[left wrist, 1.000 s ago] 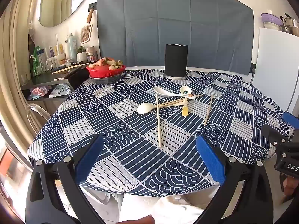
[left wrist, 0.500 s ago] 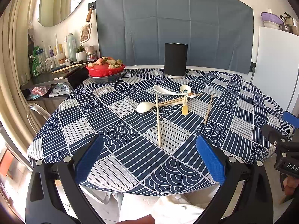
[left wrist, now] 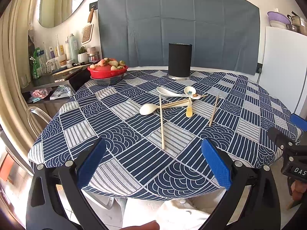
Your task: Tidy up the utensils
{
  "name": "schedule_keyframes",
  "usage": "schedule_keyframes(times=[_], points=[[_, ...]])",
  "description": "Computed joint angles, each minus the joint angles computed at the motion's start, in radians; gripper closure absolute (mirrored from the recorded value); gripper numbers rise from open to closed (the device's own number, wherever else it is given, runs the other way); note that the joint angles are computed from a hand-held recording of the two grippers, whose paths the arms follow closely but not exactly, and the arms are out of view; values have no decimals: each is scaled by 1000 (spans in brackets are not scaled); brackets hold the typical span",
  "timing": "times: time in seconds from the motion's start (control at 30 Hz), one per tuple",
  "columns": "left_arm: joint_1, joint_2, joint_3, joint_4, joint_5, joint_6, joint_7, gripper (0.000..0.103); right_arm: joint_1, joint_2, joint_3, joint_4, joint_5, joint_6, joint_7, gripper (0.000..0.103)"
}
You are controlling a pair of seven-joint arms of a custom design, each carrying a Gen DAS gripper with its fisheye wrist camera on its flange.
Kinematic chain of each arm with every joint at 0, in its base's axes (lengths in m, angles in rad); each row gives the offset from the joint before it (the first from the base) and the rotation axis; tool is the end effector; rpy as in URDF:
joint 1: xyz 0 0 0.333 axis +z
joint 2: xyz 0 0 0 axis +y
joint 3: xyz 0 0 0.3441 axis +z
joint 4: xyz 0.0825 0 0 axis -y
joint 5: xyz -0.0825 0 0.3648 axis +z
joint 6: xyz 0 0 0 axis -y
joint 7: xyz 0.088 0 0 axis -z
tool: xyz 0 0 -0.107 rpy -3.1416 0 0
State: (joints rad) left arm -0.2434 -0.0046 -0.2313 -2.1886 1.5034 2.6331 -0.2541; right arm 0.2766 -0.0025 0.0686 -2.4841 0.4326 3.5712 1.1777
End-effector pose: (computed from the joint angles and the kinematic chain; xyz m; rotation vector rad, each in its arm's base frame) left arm 0.4682 -0.2685 0.4578 -1.6727 1.4959 -0.8075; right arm 0.4853 0.1191 0.4611 -1.7414 1.3686 -0.8978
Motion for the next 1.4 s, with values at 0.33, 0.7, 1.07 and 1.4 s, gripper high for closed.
schedule_keyframes(times=[0.33, 0.7, 1.07, 1.4], points=[[0, 2, 1, 1, -6, 4, 6, 6, 1, 0, 0, -2, 6, 0, -5, 8], [-2, 10, 3, 5, -21, 13, 24, 6, 1, 6, 2, 4, 27, -8, -25, 8], [-1, 29, 9, 15, -56, 28, 65, 6, 15, 21, 10, 27, 127, -27, -116, 8], [1, 55, 19, 27, -103, 40, 113, 6, 35, 53, 7, 72, 239, -57, -229, 8]])
